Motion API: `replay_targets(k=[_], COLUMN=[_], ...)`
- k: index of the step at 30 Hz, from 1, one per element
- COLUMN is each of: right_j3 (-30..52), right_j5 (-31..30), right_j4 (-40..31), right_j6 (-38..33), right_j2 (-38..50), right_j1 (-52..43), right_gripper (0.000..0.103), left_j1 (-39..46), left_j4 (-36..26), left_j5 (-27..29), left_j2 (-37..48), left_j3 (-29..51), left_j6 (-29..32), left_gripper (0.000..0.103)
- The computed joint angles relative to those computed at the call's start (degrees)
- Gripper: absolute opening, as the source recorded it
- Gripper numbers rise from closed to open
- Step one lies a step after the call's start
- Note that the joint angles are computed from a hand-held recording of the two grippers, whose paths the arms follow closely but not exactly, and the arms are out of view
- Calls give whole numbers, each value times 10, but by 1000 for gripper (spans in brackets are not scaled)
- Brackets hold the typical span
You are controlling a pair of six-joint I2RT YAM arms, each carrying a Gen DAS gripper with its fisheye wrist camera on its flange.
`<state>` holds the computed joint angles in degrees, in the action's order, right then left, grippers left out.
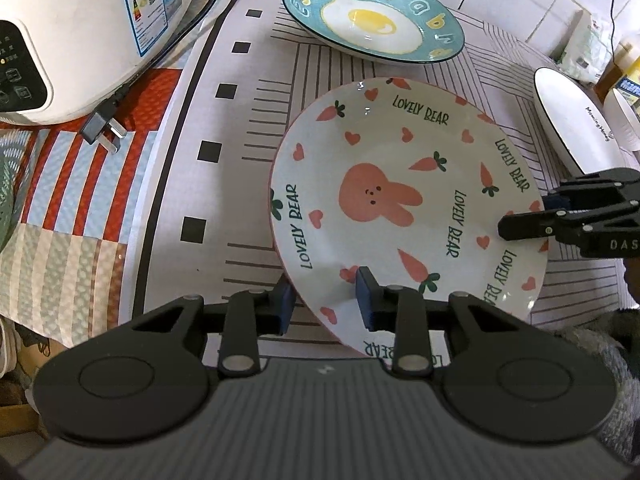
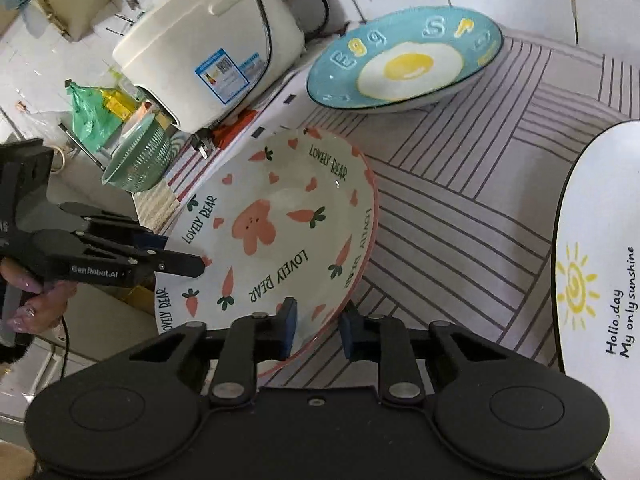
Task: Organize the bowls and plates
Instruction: 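Lift the rabbit plate with the left tool and lower it onto the white plate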
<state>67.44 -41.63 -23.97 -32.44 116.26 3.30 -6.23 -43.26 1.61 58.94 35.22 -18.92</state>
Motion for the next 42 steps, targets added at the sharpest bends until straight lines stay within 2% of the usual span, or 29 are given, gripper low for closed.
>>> replay_targets(k=[3, 6, 9, 16, 21, 27, 32, 36, 42], right_j3=[-7, -9, -10, -62, -91, -103, -86, -57, -20], right_j5=[7, 2, -11, -46, -73, -102, -123, -143, -157], right_j4=[10, 9, -17, -55, -97, -147, -184, -214, -210], right_j6=[1, 0, -14, -44, -72, -116, -153, -187, -180], right_j2=[-8, -15, -28, -110, -172, -223, -220, -192, -146], right_j1=[3, -4, -21, -86, -151, -235, -301, -345, -382], right_gripper=[24, 24, 24, 25, 25, 25, 25, 25, 25], left_j1=[-23, -38, -97, -206, -289, -345, -386, -395, -384], left_j4=[-7, -26, -48, -98, -126, -134, -127, -118, -97], left_j5=[-20, -16, -59, -114, -155, -178, -208, -208, -198], left_j2=[5, -9, -17, 1, 43, 113, 179, 236, 317], left_j3=[8, 20, 43, 125, 201, 285, 346, 395, 457], left_j6=[-4, -18, -47, -96, -130, -145, -162, -154, -130], left_gripper=[32, 32, 32, 32, 32, 32, 32, 32, 32])
